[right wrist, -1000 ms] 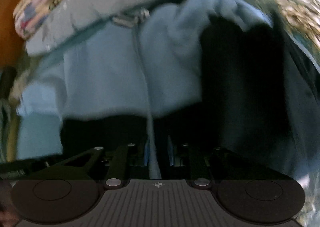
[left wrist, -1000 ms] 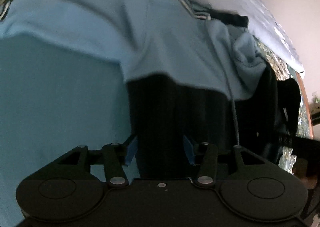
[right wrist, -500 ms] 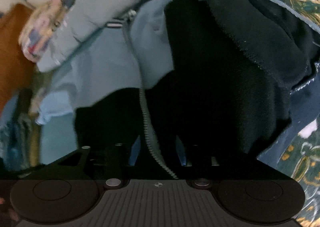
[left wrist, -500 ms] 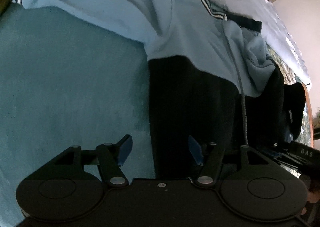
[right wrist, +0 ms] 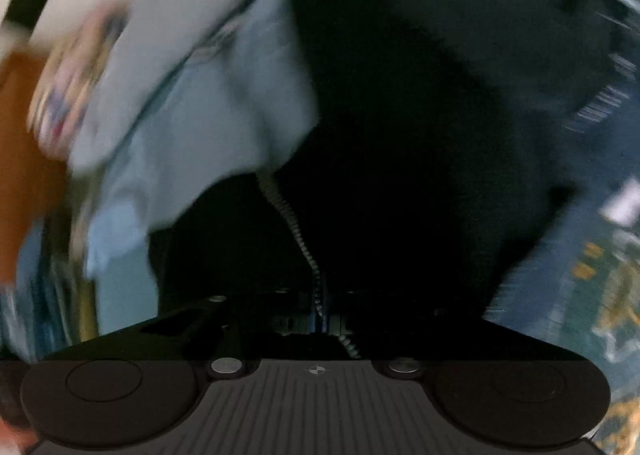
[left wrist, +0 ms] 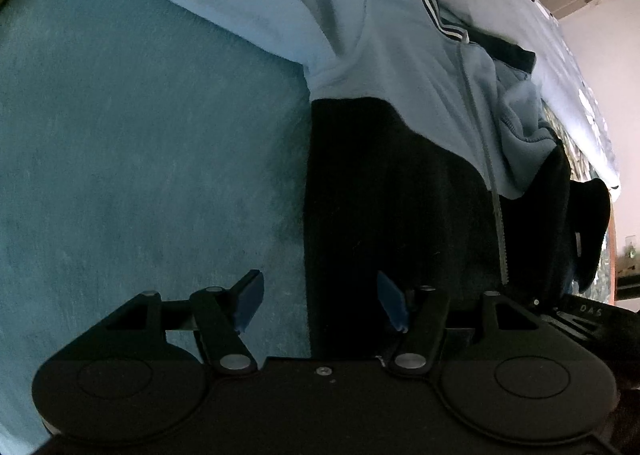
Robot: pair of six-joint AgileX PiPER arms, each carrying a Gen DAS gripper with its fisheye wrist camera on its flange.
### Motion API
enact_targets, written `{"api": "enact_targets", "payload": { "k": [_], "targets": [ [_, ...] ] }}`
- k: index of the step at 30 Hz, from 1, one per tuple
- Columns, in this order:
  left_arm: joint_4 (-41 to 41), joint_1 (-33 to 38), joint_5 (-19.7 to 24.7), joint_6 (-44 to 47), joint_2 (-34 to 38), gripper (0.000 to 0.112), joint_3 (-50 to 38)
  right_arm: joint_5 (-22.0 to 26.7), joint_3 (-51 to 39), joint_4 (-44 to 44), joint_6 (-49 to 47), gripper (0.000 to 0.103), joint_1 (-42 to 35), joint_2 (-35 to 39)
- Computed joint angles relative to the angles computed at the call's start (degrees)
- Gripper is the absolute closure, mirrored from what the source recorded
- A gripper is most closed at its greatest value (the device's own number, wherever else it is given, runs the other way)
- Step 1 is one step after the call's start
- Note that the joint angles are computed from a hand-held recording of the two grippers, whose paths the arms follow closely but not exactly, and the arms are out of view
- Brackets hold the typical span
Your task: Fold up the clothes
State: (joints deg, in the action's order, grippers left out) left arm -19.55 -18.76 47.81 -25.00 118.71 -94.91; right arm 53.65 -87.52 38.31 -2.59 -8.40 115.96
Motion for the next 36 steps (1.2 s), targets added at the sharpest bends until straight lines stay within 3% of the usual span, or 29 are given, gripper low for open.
{"api": "enact_targets", "payload": {
  "k": [8, 11, 13, 20, 24, 26, 28, 32, 36],
  "targets": [
    [-0.4, -0.5, 0.3, 0.2, -0.5, 0.05, 0.8, -1.8, 0.2, -4.8, 4.5, 0.1, 2.2, 0.6],
    [-0.9, -0.3, 0.4, 0.4, -1.6, 0.049, 2.1, 1.1, 0.1, -1.6, 1.0, 0.089, 0.7, -0.6],
    [-1.4, -0.4, 0.3, -0.1, -2.6, 0.049, 3.6, 2.7, 1.1, -0.1, -1.3, 0.072, -0.4, -2.2],
    [-6.8, -2.0, -1.9, 1.9, -6.8, 0.049, 11.6, 3.0, 14.6, -0.4, -5.7, 0.068, -6.9, -15.6],
    [-9.7, -3.8, -2.6, 2.0, -7.6, 0.049, 14.2, 4.9, 19.6, 2.9, -7.4, 0.065, -10.6, -15.8],
    [-10.4, -4.5, -3.1, 1.7, -7.9, 0.047, 14.9, 5.6, 22.3, 7.7, -10.5, 0.057, -12.4, -15.2],
    [-12.6, -4.6, -2.6, 2.4, -7.6, 0.045, 15.2, 5.9, 23.6, 10.4, -13.3, 0.04, -12.8, -14.3],
    [-15.6, -4.8, -4.5, 2.2, -8.3, 0.045, 17.5, 3.6, 25.0, 13.3, -16.4, 0.039, -12.2, -13.1],
    [-19.7, -4.7, -8.1, 1.6, -9.5, 0.048, 20.7, 4.0, 24.1, 17.6, -20.0, 0.053, -11.7, -10.8]
  ]
}}
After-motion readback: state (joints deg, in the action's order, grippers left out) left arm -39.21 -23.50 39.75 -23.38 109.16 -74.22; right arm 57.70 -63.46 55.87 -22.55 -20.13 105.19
